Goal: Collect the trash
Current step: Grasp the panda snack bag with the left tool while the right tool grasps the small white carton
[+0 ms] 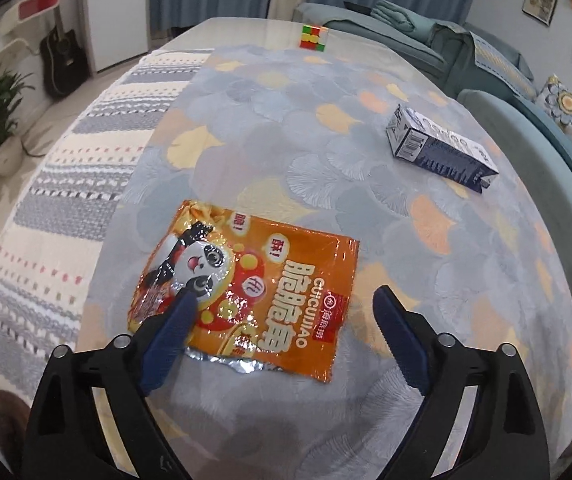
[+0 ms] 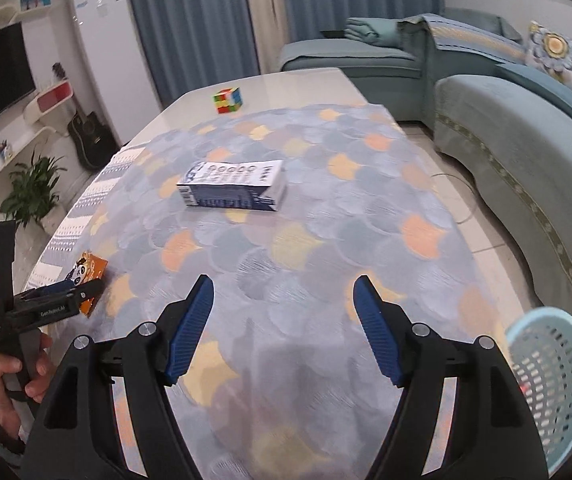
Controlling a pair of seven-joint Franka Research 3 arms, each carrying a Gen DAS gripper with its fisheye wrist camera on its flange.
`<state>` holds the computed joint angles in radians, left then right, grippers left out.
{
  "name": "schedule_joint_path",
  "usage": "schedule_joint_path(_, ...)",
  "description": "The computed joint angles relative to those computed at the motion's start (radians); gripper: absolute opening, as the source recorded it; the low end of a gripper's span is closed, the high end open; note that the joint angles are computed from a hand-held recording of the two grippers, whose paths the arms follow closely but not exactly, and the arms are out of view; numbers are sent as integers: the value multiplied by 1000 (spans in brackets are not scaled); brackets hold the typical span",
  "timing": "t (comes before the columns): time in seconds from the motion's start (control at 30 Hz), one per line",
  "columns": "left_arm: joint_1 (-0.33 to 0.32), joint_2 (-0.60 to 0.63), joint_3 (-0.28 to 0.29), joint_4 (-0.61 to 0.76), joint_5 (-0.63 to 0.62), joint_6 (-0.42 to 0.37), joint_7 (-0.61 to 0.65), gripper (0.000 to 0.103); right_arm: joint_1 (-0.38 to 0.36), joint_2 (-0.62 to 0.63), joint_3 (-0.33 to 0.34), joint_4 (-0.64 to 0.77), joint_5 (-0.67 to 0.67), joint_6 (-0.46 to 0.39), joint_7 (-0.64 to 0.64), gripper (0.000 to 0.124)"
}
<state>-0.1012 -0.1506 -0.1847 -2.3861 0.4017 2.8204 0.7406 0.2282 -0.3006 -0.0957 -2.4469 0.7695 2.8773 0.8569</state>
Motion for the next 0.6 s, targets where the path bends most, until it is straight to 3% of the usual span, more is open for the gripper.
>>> schedule_joint_path(0.2,16,26,-35,44,144,-81,-97,84,33,106,21,94,26,8,-50,69)
schedule_joint_path(0.3,17,19,-36,45,222,-103,-164,64,36,182,35,178,66,-4,-98,76)
schedule_joint_path(0.33,16,13,-32,39,233,-97,-179,57,31,210,41,209,81,-9,-112,78)
schedule_joint_path(0.43,22,-7,-15,4,231,-39,-198,49,-3,310,71,313,69,-13,-97,79)
schedule_joint_path(0.6,38,-20,-20,-20,256,16,-233,32,-71,467,116,514,70,-109,-50,79)
